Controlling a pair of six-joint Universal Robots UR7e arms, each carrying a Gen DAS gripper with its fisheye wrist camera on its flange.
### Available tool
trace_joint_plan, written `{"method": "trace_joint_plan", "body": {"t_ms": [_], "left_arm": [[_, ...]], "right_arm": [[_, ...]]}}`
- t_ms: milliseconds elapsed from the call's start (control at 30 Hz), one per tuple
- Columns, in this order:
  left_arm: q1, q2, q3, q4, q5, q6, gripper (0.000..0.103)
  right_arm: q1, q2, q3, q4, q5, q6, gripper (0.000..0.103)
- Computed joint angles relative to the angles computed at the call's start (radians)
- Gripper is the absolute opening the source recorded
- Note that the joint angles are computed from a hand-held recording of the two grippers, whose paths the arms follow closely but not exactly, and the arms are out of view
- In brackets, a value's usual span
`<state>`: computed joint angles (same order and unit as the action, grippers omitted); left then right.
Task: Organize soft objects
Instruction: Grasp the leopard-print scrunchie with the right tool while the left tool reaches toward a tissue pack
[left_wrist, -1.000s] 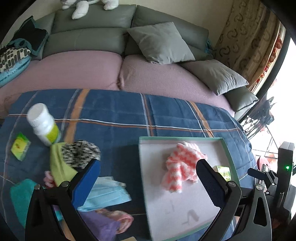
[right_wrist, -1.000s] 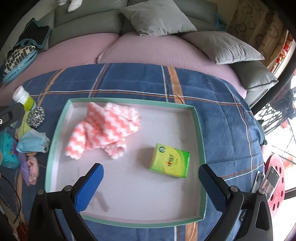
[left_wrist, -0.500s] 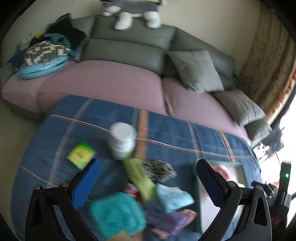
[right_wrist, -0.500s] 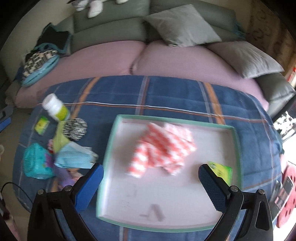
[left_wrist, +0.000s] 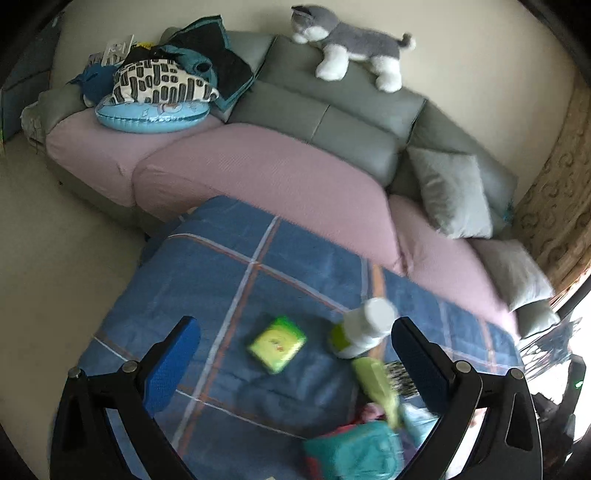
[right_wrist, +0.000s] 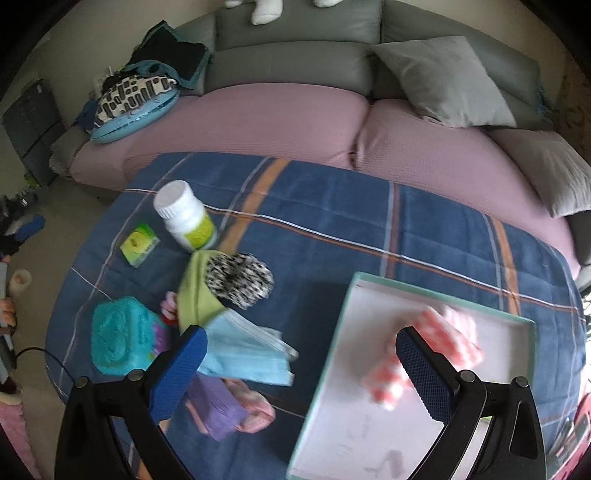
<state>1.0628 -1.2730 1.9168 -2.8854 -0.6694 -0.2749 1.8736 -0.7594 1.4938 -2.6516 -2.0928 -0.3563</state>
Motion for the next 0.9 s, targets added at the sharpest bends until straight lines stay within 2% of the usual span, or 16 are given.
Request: {"method": "trace_joint_plan", "body": {"t_ms": [100, 200, 267, 600, 733, 800, 900], "left_arm": [[0.022, 0.009, -0.028, 0.091, 0.03, 0.003, 0.103], [0.043, 0.018, -0.051, 0.158, 0.027, -0.006, 0.103], [0.059, 0.031, -0.075, 0.2, 0.007, -0.009, 0.103], [0.138, 0.146, -0.242, 0.443, -0.106, -0.059, 0.103], [0.154, 0.202, -0.307, 0.532, -0.081, -0.057, 0.103], [0.164, 0.221, -0.336, 0.565, -0.093, -0.057, 0.103], [0.172, 0.251, -0.371, 0.619, -0.081, -0.067, 0.103]], "right_arm": [[0.005, 0.034, -0.042, 0.031, 0.013, 0.004, 0.103], [0.006, 0.07, -0.088, 0.076, 0.02, 0.007, 0.103], [0.005, 0.094, -0.123, 0.119, 0.021, 0.021, 0.103], [-0.01, 0.243, -0.326, 0.326, 0.002, 0.124, 0.087], [-0.021, 0.29, -0.395, 0.403, 0.015, 0.161, 0.085], [-0.026, 0.312, -0.427, 0.438, 0.014, 0.179, 0.08], [-0.032, 0.335, -0.465, 0.48, 0.013, 0.194, 0.078]]}}
